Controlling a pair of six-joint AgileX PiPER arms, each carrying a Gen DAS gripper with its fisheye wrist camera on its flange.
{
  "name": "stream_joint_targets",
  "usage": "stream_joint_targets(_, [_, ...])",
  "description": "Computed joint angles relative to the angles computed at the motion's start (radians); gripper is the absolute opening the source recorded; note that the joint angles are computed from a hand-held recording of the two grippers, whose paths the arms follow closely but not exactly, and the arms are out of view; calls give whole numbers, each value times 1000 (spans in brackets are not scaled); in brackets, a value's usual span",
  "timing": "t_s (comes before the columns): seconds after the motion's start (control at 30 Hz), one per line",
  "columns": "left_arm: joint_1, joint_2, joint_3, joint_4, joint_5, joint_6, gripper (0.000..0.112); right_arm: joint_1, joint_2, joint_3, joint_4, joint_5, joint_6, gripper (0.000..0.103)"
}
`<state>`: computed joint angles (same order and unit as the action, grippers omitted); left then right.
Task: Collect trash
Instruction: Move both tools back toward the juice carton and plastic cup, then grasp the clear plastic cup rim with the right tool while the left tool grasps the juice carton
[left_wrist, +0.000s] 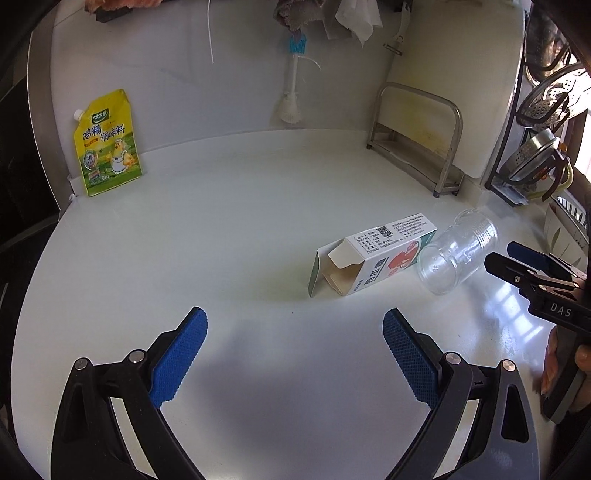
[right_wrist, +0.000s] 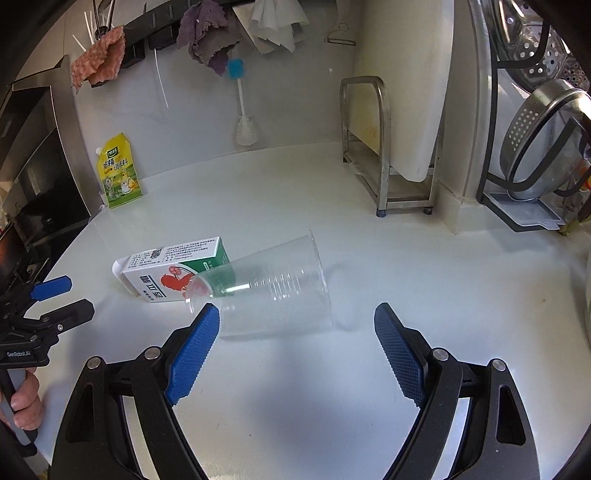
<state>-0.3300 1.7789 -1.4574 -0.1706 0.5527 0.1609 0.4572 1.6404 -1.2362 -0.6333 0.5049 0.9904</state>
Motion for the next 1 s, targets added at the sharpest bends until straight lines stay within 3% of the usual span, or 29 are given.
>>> stream_joint_targets(0.3, [-17, -11, 17, 38, -22, -21, 94, -101, 48, -45, 392, -101, -438, 82])
stream_joint_targets(0.53, [-29, -24, 34, 59, -40, -26, 94, -78, 54, -58, 417, -110, -489, 81])
stream_joint_targets(0.73, [-32, -27, 38, 79, -50, -38, 94, -66, 54, -56, 459, -103, -512, 55])
stream_joint_targets(0.8, [-29, -25, 36, 72, -47, -32, 94, -58, 54, -56, 471, -97, -521, 38])
stream_joint_targets(0.93, [-28, -17, 29, 82, -44, -42, 94, -29, 44, -41, 405, -94, -432, 23])
stream_joint_targets(1.0, [-27, -13, 26, 94, -46, -53, 94, -5, 38, -34, 306, -75, -308, 12])
